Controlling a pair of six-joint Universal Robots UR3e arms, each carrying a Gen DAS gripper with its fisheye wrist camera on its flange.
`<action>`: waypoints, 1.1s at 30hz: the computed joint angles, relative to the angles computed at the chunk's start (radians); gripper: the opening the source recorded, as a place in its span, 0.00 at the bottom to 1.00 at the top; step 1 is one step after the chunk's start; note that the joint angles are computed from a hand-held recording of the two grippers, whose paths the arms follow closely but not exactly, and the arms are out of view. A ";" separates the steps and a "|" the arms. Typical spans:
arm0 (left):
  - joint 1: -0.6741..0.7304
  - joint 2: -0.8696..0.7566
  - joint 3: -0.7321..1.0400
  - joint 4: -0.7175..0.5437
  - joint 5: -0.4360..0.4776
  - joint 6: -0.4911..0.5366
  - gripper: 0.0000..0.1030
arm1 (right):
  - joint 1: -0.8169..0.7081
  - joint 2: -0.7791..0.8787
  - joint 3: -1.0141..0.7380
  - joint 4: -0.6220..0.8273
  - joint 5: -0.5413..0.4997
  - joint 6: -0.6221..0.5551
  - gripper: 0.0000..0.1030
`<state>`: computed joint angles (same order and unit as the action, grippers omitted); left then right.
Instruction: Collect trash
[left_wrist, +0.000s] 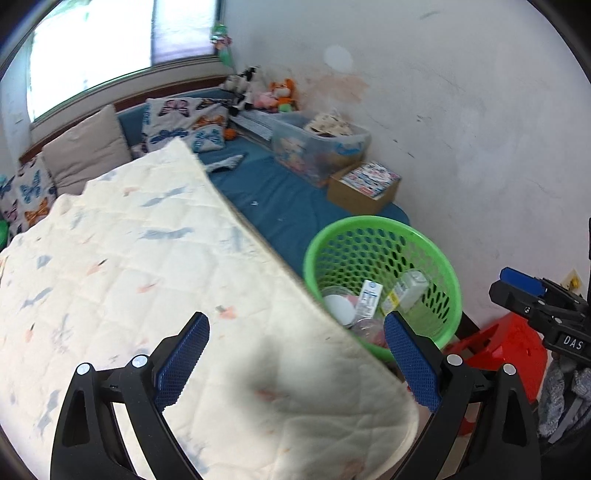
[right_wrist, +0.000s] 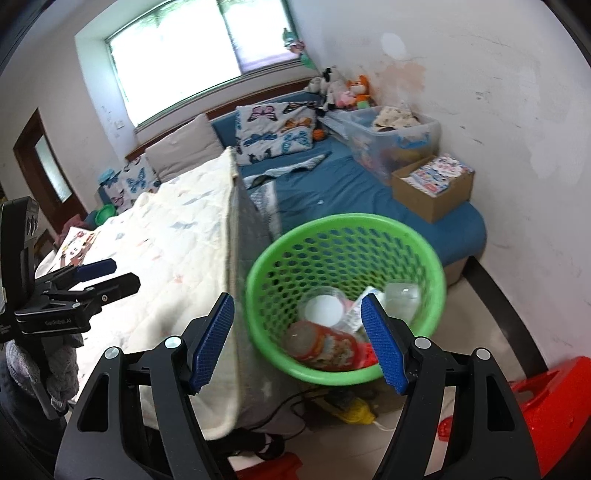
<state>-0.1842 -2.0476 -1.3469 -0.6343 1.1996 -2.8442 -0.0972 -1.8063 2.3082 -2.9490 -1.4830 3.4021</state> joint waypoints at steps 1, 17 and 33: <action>0.016 0.020 -0.025 0.007 -0.004 0.000 0.90 | 0.034 0.025 -0.023 -0.005 -0.020 0.012 0.81; 0.249 0.267 -0.358 0.128 -0.002 0.004 0.92 | 0.340 0.302 -0.310 -0.010 -0.201 0.059 0.90; 0.407 0.414 -0.580 0.252 0.032 0.003 0.93 | 0.522 0.520 -0.558 0.062 -0.327 0.052 0.95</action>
<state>0.2230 -1.6336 -1.9270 -0.3827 1.2314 -2.8409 0.4249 -1.2867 1.7504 -2.8866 -1.8101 3.4541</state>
